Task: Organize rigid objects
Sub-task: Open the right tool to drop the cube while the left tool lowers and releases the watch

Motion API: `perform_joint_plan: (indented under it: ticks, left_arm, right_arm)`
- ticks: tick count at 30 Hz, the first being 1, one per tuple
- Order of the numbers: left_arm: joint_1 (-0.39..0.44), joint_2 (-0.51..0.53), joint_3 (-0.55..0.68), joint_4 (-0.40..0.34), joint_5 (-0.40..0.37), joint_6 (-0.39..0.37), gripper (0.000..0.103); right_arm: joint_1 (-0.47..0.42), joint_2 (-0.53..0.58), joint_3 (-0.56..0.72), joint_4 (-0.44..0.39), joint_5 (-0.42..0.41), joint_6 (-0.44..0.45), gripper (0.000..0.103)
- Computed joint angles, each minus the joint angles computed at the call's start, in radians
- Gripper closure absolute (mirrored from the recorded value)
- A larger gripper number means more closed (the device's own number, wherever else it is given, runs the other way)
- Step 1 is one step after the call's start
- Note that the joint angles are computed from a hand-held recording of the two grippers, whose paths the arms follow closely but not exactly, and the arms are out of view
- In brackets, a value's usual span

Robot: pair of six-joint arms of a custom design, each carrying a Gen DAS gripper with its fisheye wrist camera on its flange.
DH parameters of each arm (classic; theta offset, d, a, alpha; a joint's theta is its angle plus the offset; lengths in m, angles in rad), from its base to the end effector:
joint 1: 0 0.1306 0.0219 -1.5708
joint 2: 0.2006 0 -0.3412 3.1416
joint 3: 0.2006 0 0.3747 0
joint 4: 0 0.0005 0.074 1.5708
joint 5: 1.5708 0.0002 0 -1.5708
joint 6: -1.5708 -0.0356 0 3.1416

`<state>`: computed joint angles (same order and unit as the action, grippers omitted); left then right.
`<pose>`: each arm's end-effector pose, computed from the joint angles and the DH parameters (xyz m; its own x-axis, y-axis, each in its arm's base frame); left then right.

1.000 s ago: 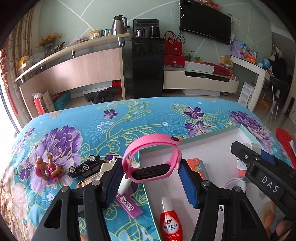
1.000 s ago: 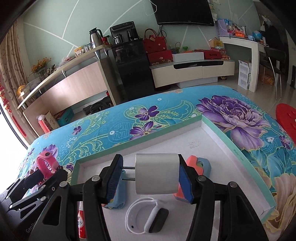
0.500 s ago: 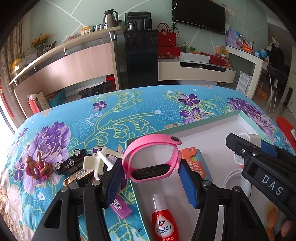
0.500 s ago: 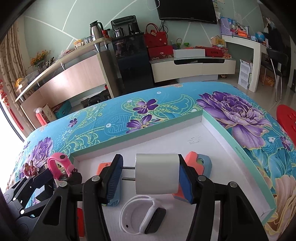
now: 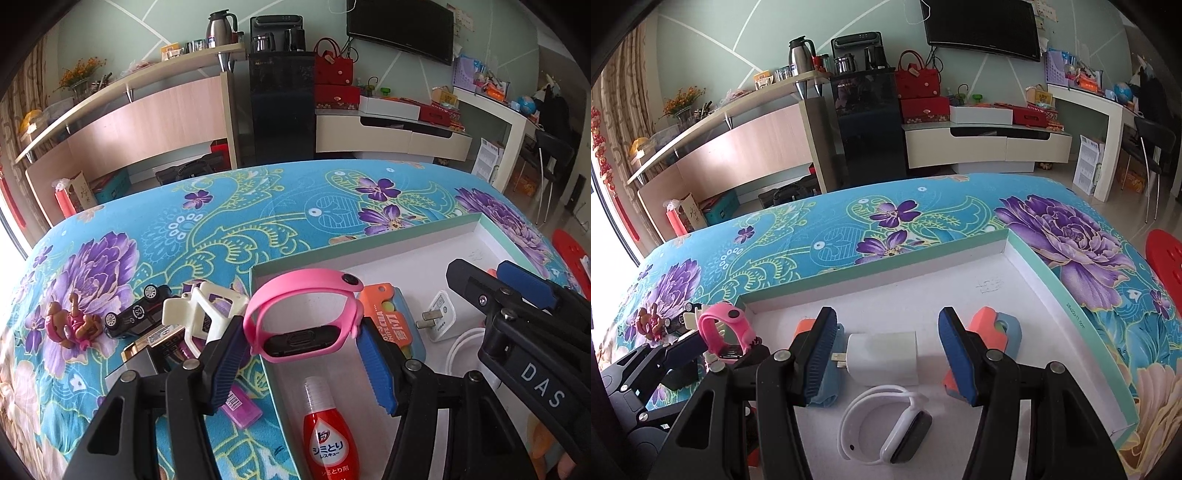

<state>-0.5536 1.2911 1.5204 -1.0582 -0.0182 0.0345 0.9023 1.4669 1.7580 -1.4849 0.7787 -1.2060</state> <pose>0.3690 -0.2279 0.4750 -0.6445 0.3578 -0.6757 0.4933 0.8698 -0.0099 0.2990 0.3375 0.4853 -0.5777 0.3414 -0.7414 0.3963 0.9114 0.1109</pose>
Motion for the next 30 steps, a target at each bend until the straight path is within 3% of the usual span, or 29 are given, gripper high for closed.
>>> perform_joint_plan:
  ticks: [7,19,22,30]
  left_arm:
    - [0.011,-0.015,0.006,-0.003,-0.01,0.007,0.03]
    - [0.056,-0.033,0.026,-0.014,0.023,0.04,0.028]
    - [0.068,-0.041,0.022,-0.003,0.025,0.056,0.01]
    - [0.095,-0.056,0.014,0.022,0.048,0.077,0.0]
  right_arm:
    - [0.002,-0.003,0.0,-0.004,0.01,-0.011,0.044]
    - [0.005,0.009,0.023,-0.037,0.006,-0.026,0.044]
    - [0.009,0.02,0.046,-0.072,0.009,-0.041,0.044]
    - [0.004,0.028,0.054,-0.087,-0.021,-0.042,0.043]
